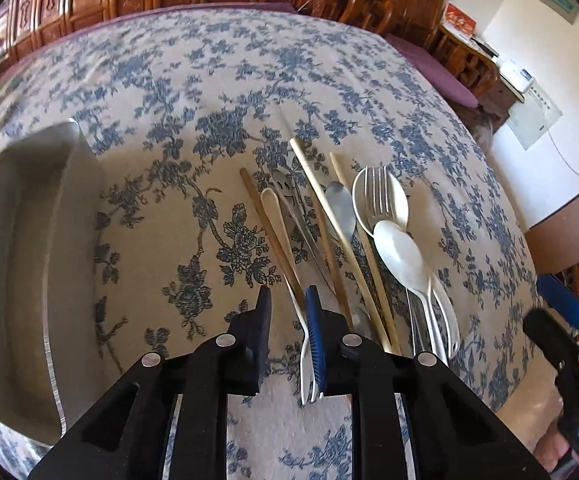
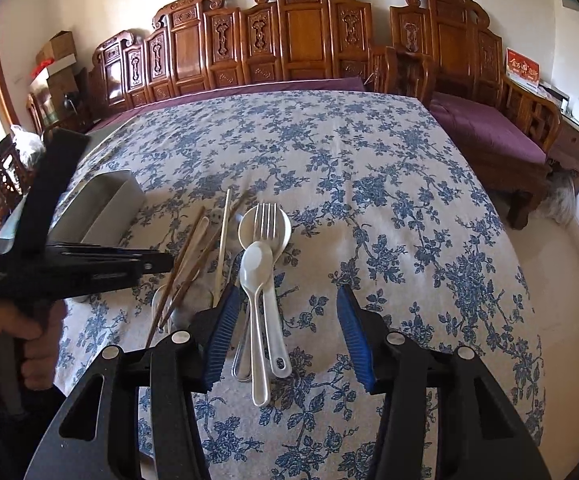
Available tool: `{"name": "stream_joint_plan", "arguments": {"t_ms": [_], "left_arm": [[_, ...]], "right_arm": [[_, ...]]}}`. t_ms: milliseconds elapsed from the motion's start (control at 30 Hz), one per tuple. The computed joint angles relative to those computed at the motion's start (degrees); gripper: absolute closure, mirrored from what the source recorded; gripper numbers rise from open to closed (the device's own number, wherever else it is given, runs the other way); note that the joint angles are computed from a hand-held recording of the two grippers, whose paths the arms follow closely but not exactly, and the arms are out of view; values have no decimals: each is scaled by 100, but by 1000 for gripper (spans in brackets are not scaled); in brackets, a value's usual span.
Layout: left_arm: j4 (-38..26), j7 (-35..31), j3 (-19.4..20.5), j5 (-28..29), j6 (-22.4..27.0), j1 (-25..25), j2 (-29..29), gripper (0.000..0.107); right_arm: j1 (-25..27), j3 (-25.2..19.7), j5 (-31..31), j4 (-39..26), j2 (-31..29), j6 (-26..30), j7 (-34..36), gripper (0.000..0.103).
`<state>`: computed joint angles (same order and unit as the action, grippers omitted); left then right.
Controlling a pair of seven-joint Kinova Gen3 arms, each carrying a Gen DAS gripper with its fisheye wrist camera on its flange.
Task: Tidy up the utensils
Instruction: 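Move both tools toward the utensil pile beside the grey tray, then grasp a wooden chopstick with the left tool while the right tool grasps a white plastic spoon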
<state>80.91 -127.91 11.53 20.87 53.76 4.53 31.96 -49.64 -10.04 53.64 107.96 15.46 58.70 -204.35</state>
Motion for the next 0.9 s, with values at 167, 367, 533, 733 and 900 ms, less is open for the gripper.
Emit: {"name": "stream_joint_plan", "arguments": {"t_ms": [167,367,533,733,900], "left_arm": [[-242,232,-25,34,264,37,231,91],[-179,352,-12,52,201,48,197,103],[22,134,48,142,109,-84,-15,103],[331,-520,123,510,141,-490,-362,103],[629,-1388,143,934,101,-841,-650,103]], "right_arm": [[-5,-4,-11,-26,7,9,31,50],[-17,-11,30,-5,-19,2,-8,50],[2,-16,4,-17,17,-63,56,50],[33,30,1,59,44,-243,20,54],[112,79,44,190,60,-516,-69,64]]}}
